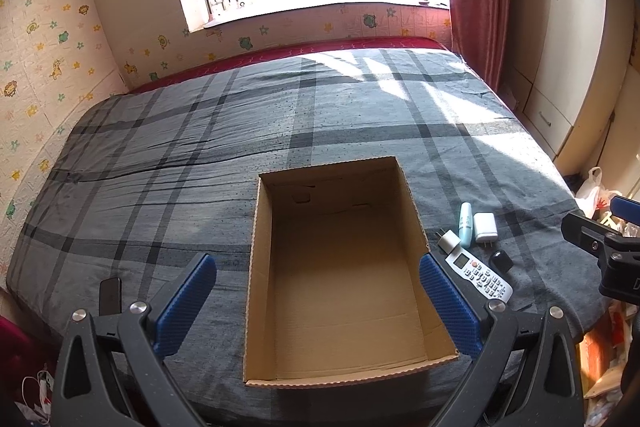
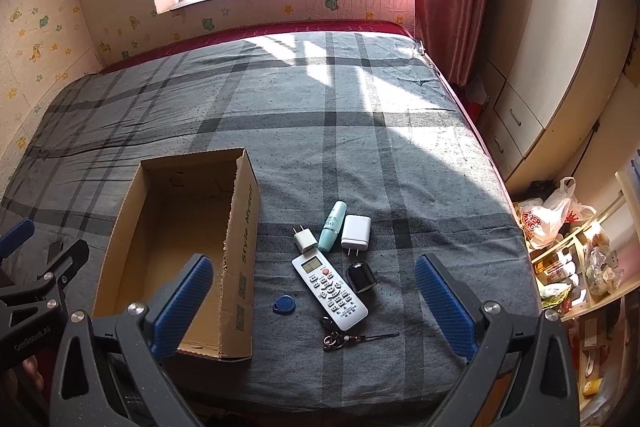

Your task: Organize rigid objects

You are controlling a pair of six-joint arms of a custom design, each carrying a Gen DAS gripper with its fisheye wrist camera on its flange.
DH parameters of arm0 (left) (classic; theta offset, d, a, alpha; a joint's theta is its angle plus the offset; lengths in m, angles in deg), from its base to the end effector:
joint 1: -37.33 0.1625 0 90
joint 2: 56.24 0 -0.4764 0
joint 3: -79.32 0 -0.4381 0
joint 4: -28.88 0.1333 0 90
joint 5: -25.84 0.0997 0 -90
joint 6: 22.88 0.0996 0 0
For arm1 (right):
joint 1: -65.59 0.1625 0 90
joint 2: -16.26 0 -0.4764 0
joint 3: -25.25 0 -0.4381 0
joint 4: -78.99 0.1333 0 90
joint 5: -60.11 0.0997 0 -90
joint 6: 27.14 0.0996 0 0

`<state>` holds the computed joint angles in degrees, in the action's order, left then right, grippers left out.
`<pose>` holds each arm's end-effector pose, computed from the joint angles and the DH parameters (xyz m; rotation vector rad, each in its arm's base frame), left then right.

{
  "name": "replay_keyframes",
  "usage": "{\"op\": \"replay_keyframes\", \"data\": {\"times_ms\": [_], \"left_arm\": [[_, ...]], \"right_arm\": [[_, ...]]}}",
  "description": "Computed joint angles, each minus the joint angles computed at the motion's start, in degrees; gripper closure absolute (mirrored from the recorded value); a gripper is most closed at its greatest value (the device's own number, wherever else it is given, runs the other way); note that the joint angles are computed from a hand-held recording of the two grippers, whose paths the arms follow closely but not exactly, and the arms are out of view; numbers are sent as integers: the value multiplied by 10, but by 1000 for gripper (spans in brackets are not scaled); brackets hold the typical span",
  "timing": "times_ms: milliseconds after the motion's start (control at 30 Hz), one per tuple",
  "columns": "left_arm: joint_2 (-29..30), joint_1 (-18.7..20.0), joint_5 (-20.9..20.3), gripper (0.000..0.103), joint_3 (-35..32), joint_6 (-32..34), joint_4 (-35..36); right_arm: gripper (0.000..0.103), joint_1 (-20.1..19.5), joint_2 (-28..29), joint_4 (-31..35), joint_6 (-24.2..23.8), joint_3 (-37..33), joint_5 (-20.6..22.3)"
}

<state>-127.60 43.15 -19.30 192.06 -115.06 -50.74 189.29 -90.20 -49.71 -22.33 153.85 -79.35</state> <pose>-0.4641 -0.2519 0.2023 0.2717 2.1142 -0.8301 0.2614 -0.2882 0.4206 0.4301 -2.2961 0.6742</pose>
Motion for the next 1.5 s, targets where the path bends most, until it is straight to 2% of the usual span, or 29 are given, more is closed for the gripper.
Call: {"op": "replay_keyframes", "data": {"times_ms": [700,967,1100,1233,1500], "left_arm": [[-23,13,11,0,28,-14,4],[-67,23,27,0,67,-64,-5],[-91,31,48,0,95,-57,-41],[-96,41,71,0,111,-46,-34],[-108,71,83,0,145,-20,-53]], "right_arm": [[0,-14,2,0,4,5,4],[0,-24,6,-2,1,8,3],[0,-29,9,0,1,10,5],[0,-34,11,1,0,11,5],[0,-39,13,1,-1,12,0]]}}
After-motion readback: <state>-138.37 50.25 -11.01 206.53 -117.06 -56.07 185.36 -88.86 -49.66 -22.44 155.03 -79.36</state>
